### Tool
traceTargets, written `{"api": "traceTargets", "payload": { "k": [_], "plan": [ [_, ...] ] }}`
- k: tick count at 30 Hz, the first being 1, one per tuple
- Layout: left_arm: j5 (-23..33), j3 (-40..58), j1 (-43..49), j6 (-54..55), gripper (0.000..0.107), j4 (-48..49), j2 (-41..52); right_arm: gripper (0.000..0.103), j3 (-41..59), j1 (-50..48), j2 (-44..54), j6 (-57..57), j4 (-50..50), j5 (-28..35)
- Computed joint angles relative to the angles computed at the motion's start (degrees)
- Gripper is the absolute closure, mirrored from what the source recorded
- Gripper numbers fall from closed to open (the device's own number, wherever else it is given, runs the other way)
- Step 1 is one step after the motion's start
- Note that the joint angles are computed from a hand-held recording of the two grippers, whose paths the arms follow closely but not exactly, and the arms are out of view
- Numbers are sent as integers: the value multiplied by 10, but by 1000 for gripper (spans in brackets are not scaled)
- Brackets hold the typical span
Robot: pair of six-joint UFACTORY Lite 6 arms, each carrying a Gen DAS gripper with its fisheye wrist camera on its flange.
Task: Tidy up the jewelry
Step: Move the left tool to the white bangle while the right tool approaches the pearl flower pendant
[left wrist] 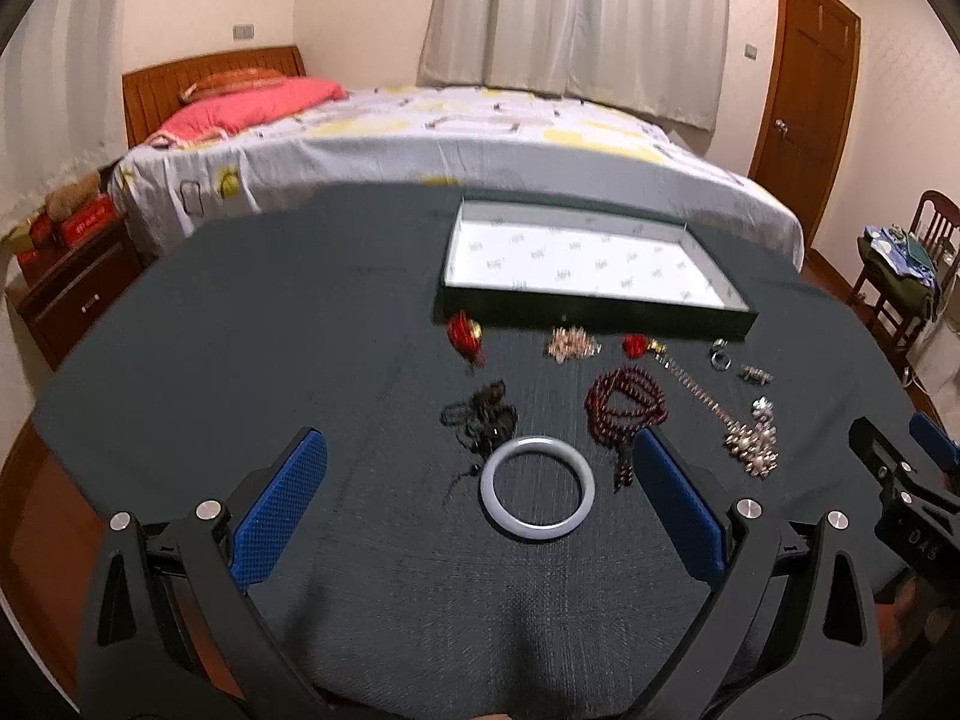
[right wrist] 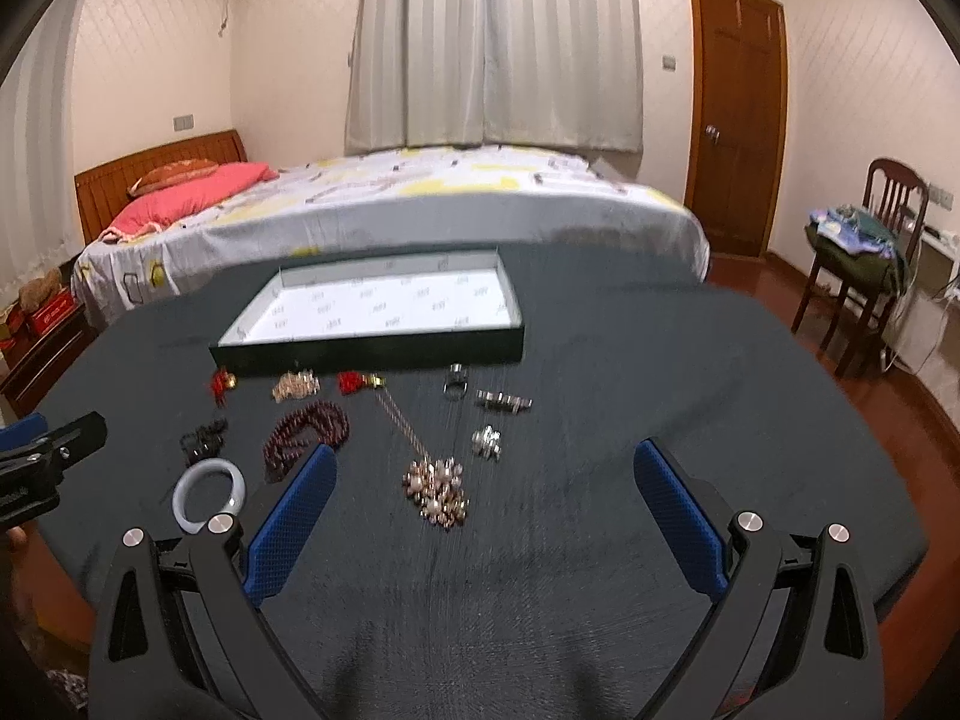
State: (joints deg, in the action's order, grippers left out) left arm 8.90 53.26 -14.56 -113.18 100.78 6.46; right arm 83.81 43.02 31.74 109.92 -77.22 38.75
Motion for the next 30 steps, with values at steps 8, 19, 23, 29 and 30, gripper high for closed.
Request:
{"api": "traceTargets", "payload": {
  "k": [8,19,23,29,30],
  "plan": [
    [-14,64,-2,-220,8,226,125,6,25,-31,52,-15,24,-59],
    [-21,164,-13,92,10,-74,258,6,40,-59,83,-28,48,-104],
    [-19,181,-14,123,10,-101,276,6,42,-64,89,-28,51,-113],
    [-17,179,-17,0,22,29,278,6,44,-70,93,-33,59,-120],
    [-19,176,-18,-29,30,62,275,6,45,-71,94,-35,60,-121]
  ]
}}
